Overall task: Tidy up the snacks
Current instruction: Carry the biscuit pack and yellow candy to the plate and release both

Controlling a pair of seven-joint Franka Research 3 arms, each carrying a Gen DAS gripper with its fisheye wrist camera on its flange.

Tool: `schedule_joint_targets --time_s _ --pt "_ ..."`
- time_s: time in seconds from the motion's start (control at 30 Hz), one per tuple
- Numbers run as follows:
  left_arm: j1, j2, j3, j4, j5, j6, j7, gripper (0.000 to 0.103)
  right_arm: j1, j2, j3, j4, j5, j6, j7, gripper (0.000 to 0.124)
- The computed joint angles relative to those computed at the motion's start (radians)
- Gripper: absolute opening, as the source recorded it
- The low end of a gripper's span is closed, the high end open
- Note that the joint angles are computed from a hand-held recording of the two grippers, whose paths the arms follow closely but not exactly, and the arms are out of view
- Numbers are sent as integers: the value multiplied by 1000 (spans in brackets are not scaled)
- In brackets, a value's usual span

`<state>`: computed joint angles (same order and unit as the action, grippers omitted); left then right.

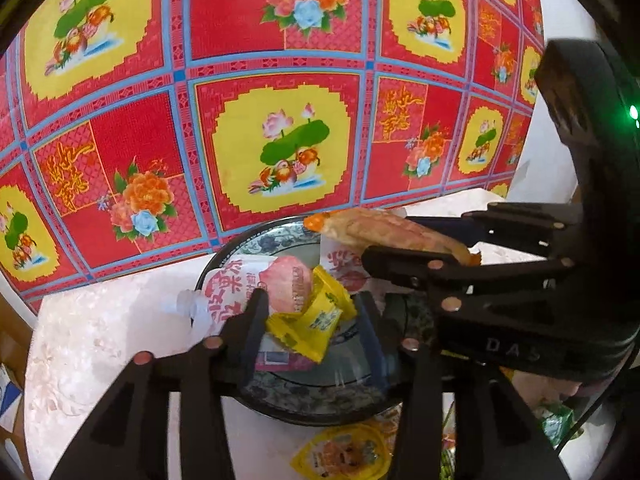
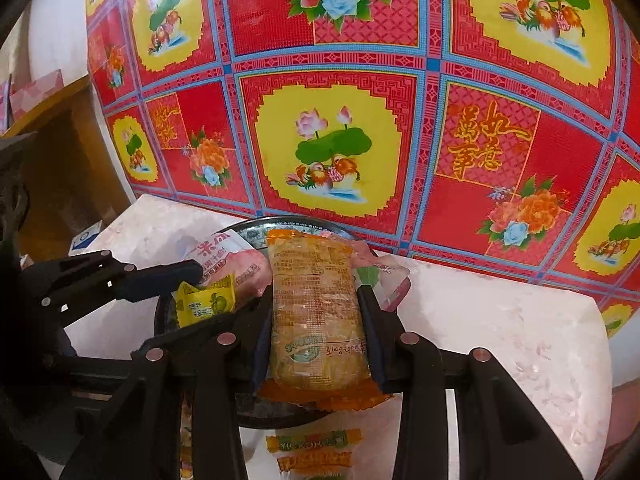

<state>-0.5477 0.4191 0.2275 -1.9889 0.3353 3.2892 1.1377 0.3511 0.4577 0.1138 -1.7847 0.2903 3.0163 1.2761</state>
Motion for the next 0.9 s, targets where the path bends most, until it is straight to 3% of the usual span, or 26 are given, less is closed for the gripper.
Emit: schedule_joint_targets --time_s 0.1,0.23,0.33,0.4,0.43,0.5,0.73,0.9 --pt "-29 3 31 -3 -12 9 -3 55 -37 4 48 -2 36 17 -43 40" --pt "14 -1 -12 -7 -18 12 8 57 -50 7 68 -8 61 41 -74 42" --pt "42 -2 -41 -6 -24 16 13 60 -38 10 53 -9 68 58 -65 50" --pt "37 -6 -37 -14 -29 25 19 68 -48 7 59 -13 78 60 -64 57" --pt "29 -7 -32 -17 -32 31 25 75 -66 8 80 -12 91 61 -75 60" --pt "-22 -8 18 -29 -54 51 39 78 -117 9 143 -15 126 70 -122 67" --pt "1 -17 -21 -52 -124 96 130 81 -225 8 273 -28 253 100 -245 77" --pt "11 -20 -43 -60 -185 101 189 83 -250 9 290 -16 328 113 -253 77"
